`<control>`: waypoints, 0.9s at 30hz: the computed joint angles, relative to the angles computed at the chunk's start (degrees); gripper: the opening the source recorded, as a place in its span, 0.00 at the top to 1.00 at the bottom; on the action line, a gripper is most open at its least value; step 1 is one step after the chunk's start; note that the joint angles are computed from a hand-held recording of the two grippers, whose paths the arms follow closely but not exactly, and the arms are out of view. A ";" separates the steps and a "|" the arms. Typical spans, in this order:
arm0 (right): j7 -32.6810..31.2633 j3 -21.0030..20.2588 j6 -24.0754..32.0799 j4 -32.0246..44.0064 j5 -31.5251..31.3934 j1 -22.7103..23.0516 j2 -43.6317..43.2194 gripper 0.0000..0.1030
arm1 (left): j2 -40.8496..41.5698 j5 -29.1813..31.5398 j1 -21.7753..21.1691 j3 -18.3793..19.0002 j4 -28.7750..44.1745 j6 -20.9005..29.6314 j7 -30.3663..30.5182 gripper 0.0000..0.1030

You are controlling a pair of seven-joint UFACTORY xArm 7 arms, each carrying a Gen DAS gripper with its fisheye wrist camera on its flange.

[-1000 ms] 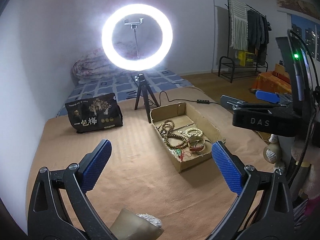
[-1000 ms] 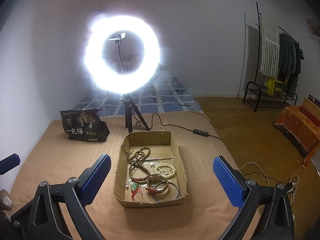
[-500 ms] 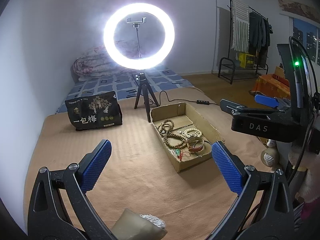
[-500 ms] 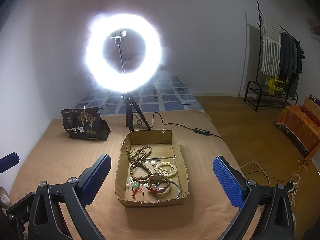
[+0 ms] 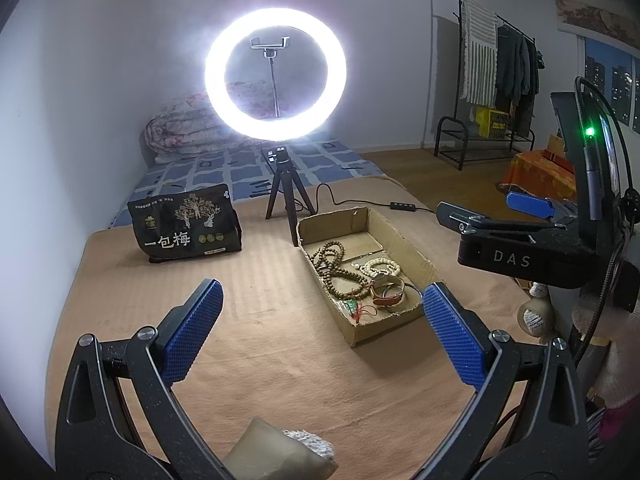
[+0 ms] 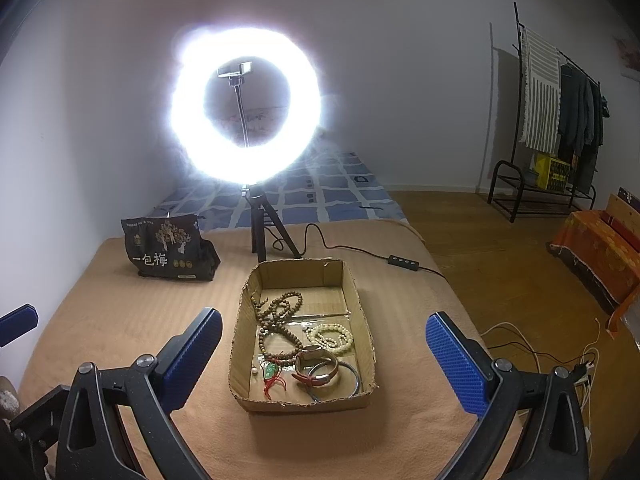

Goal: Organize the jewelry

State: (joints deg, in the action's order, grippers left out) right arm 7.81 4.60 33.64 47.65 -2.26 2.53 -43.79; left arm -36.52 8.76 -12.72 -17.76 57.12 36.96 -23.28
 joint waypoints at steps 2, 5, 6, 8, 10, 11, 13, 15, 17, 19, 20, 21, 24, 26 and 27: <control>0.01 -0.05 0.10 -0.02 -0.01 0.03 -0.04 0.00 | -0.02 -0.04 -0.10 0.09 -0.02 0.01 0.06 0.01; 0.04 -0.11 -0.10 -0.28 -0.09 -0.04 -0.24 0.00 | 0.02 0.07 -0.07 -0.04 0.06 -0.07 -0.09 0.01; 0.01 -0.14 -0.10 -0.30 -0.09 -0.02 -0.25 0.00 | 0.04 0.08 -0.12 -0.03 0.05 -0.15 -0.04 0.01; 0.08 -0.09 -0.15 -0.39 -0.15 -0.13 -0.35 0.00 | 0.23 0.05 -0.19 0.01 0.29 -0.11 0.05 0.01; 0.10 -0.18 -0.20 -0.62 -0.13 -0.17 -0.52 0.00 | 0.46 0.06 -0.23 -0.06 0.55 -0.08 0.08 0.01; 0.13 -0.18 -0.20 -0.67 -0.13 -0.19 -0.56 0.00 | 0.53 0.04 -0.29 -0.02 0.64 -0.05 0.15 0.01; 0.15 -0.21 -0.09 -0.66 -0.12 -0.22 -0.59 0.00 | 0.65 -0.05 -0.45 0.03 0.79 -0.02 0.28 0.01; 0.17 -0.16 0.00 -0.61 -0.18 -0.28 -0.58 0.00 | 0.62 -0.03 -0.49 0.07 0.78 -0.07 0.37 0.01; 0.22 -0.14 -0.06 -0.64 -0.21 -0.34 -0.61 0.00 | 0.52 -0.06 -0.54 0.09 0.73 -0.07 0.41 0.01; 0.16 -0.16 0.00 -0.59 -0.23 -0.32 -0.56 0.00 | 0.50 -0.10 -0.60 0.08 0.76 -0.07 0.47 0.01; 0.17 -0.17 0.00 -0.59 -0.23 -0.32 -0.56 0.00 | 0.55 -0.09 -0.59 0.06 0.82 -0.12 0.50 0.01; 0.32 -0.04 0.09 -0.36 -0.30 -0.47 -0.41 0.00 | 0.55 -0.05 -0.55 0.01 0.86 -0.15 0.47 0.01; 0.24 -0.09 0.20 -0.35 -0.32 -0.37 -0.37 0.00 | 0.46 -0.04 -0.56 -0.05 0.82 -0.13 0.45 0.01; 0.21 -0.12 0.25 -0.39 -0.37 -0.39 -0.43 0.00 | 0.46 0.07 -0.43 -0.16 0.89 -0.05 0.33 0.01; 0.20 -0.14 0.32 -0.44 -0.39 -0.41 -0.51 0.00 | 0.39 0.03 -0.50 -0.10 0.85 -0.06 0.39 0.01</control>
